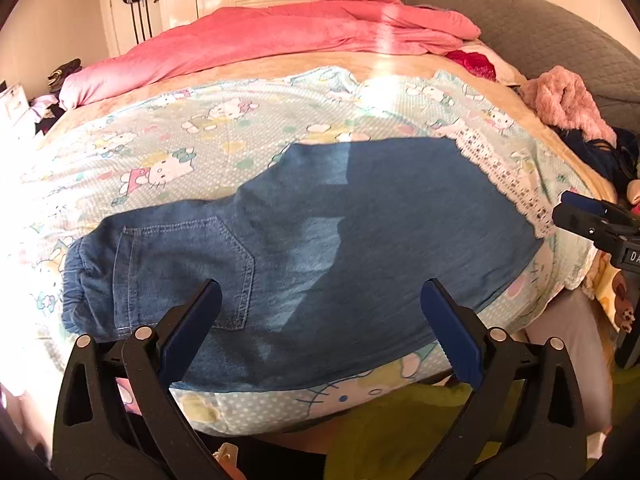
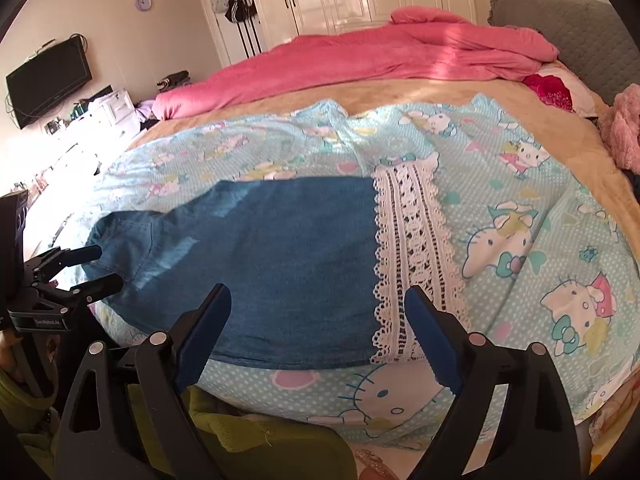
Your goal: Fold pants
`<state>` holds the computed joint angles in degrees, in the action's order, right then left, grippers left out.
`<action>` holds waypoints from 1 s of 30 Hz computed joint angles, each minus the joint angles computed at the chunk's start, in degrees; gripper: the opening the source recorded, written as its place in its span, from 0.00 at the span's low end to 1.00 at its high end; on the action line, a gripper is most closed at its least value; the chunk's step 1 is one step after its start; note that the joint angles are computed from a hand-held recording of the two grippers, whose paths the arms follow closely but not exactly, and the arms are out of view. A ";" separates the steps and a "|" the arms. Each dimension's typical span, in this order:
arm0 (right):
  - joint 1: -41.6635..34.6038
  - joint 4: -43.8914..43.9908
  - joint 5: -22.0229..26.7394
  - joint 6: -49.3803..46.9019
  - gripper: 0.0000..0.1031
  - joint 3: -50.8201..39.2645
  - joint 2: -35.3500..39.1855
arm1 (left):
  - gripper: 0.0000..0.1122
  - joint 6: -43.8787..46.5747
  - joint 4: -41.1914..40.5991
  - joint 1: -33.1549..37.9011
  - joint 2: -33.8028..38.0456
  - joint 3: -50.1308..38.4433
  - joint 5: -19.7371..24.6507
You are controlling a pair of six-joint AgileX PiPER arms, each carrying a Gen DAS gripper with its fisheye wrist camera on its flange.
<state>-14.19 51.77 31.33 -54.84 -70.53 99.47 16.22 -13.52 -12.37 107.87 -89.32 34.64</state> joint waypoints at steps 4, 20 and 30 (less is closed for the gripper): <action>-1.32 3.19 -0.07 -2.65 0.85 0.93 -1.31 | 0.83 -0.96 0.66 -0.81 0.01 -1.27 0.54; -7.25 12.15 -0.26 -10.41 0.85 3.51 -1.43 | 0.83 -7.00 6.46 -6.24 6.26 -14.08 6.76; -8.95 13.67 0.46 -11.27 0.85 2.92 2.33 | 0.83 -7.40 9.30 -10.12 18.20 -33.22 15.45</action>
<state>-23.15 65.45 31.78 -66.11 -67.61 101.80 8.82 -4.22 -22.49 126.07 -122.54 50.08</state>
